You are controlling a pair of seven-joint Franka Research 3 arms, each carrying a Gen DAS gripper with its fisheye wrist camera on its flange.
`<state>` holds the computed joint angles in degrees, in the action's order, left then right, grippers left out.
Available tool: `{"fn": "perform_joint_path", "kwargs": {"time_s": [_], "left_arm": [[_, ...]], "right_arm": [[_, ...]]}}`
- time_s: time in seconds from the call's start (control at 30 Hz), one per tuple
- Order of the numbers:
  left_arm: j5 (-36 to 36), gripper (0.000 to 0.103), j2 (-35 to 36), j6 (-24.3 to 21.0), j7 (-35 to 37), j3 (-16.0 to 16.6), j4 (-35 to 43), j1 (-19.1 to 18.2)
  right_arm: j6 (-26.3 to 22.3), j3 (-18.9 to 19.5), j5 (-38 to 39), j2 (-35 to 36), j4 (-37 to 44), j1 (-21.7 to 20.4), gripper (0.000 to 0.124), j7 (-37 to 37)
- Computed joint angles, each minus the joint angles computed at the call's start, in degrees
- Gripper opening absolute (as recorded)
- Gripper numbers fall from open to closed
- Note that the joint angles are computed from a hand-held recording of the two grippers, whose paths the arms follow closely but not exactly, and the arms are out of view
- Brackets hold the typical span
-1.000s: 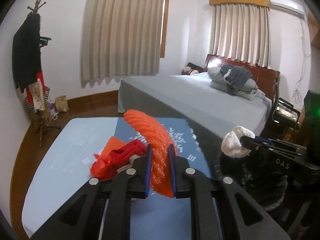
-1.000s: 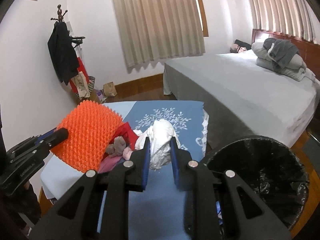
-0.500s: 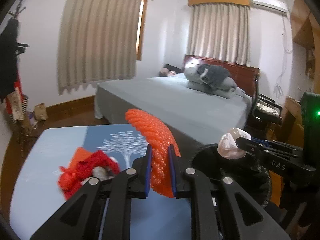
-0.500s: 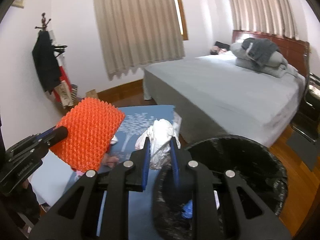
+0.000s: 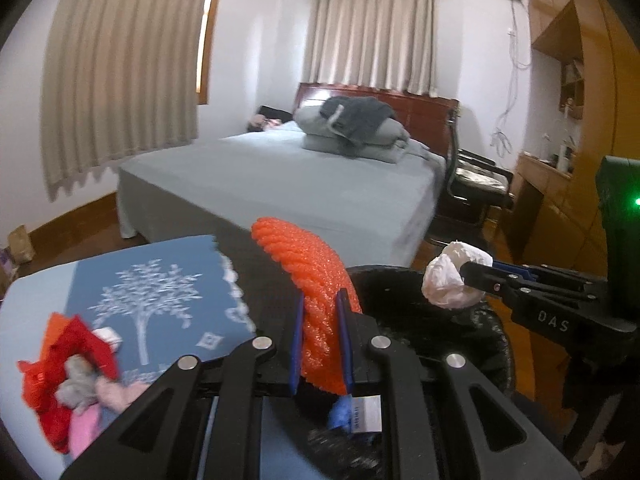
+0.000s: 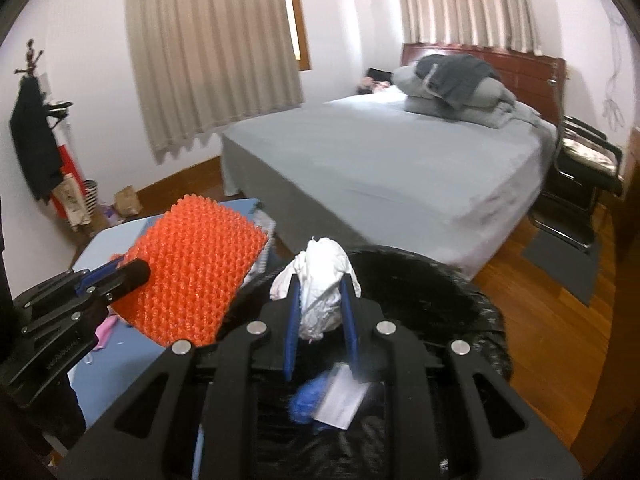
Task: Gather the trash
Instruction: 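Lift the orange mesh pad with the left gripper over the bin and release it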
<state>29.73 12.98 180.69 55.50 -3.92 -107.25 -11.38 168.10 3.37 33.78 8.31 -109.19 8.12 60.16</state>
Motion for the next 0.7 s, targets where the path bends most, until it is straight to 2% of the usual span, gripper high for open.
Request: {"fn": "perform_joint_path", "kwargs": {"time_s": [0.1, 0.13, 0.2, 0.23, 0.27, 0.3, 0.4, 0.47, 0.5, 0.57, 0.6, 0.67, 0.7], "left_arm": [[-4.9, 0.016, 2.1, -0.5, 6.5, -6.4, 1.9, 4.6], [-5.9, 0.018, 2.8, -0.8, 7.9, -7.2, 2.6, 4.8], [-9.0, 0.030, 3.4, -1.1, 11.4, -10.1, 2.8, 6.8], [-9.7, 0.043, 3.4, -1.2, 11.9, -9.8, 2.8, 6.5], [-10.0, 0.051, 3.4, -1.0, 11.8, -9.0, 2.8, 5.7], [-10.5, 0.052, 3.2, -0.6, 11.9, -8.6, 2.4, 5.5], [-9.9, 0.057, 2.7, -0.7, 10.2, -5.5, 2.1, 2.9], [-8.3, 0.063, 1.8, -0.5, 7.4, -2.2, 1.4, 0.5], [-6.4, 0.067, 1.3, -0.3, 4.8, 0.8, 1.1, -1.6], [-1.2, 0.081, 0.5, -0.3, -1.5, 6.7, 0.7, -5.9], [2.0, 0.082, -0.2, -0.2, -5.1, 9.5, 0.2, -7.7], [6.8, 0.086, -1.1, -0.2, -10.2, 12.2, -0.5, -9.2], [10.8, 0.087, -1.9, -0.5, -14.3, 14.7, -1.0, -10.8]], "right_arm": [[0.4, -1.4, -2.4, 0.7, 0.0, -0.1, 0.021, 2.7], [0.6, -1.7, -3.1, 0.9, -0.1, -0.2, 0.022, 3.5], [1.1, -2.5, -5.1, 1.1, -0.5, -0.3, 0.028, 5.6], [1.7, -2.9, -6.3, 1.0, -0.9, -0.2, 0.037, 7.0], [2.1, -2.9, -6.7, 1.0, -1.1, -0.5, 0.047, 7.5], [2.8, -3.0, -7.0, 0.9, -1.5, -0.6, 0.051, 8.1], [4.4, -2.5, -7.1, 0.9, -2.0, -1.2, 0.067, 8.6], [5.7, -2.2, -6.8, 0.7, -2.4, -1.4, 0.089, 9.0], [6.7, -1.6, -6.0, 0.6, -2.7, -1.7, 0.093, 8.4], [7.1, -0.7, -4.8, 0.5, -2.5, -2.1, 0.095, 7.1], [6.9, -0.7, -5.1, 0.5, -2.4, -1.8, 0.097, 7.2], [7.1, -0.6, -5.6, 0.0, -2.8, -1.1, 0.097, 7.7], [6.9, 0.2, -4.4, -0.1, -2.7, -1.4, 0.097, 6.4]]}}
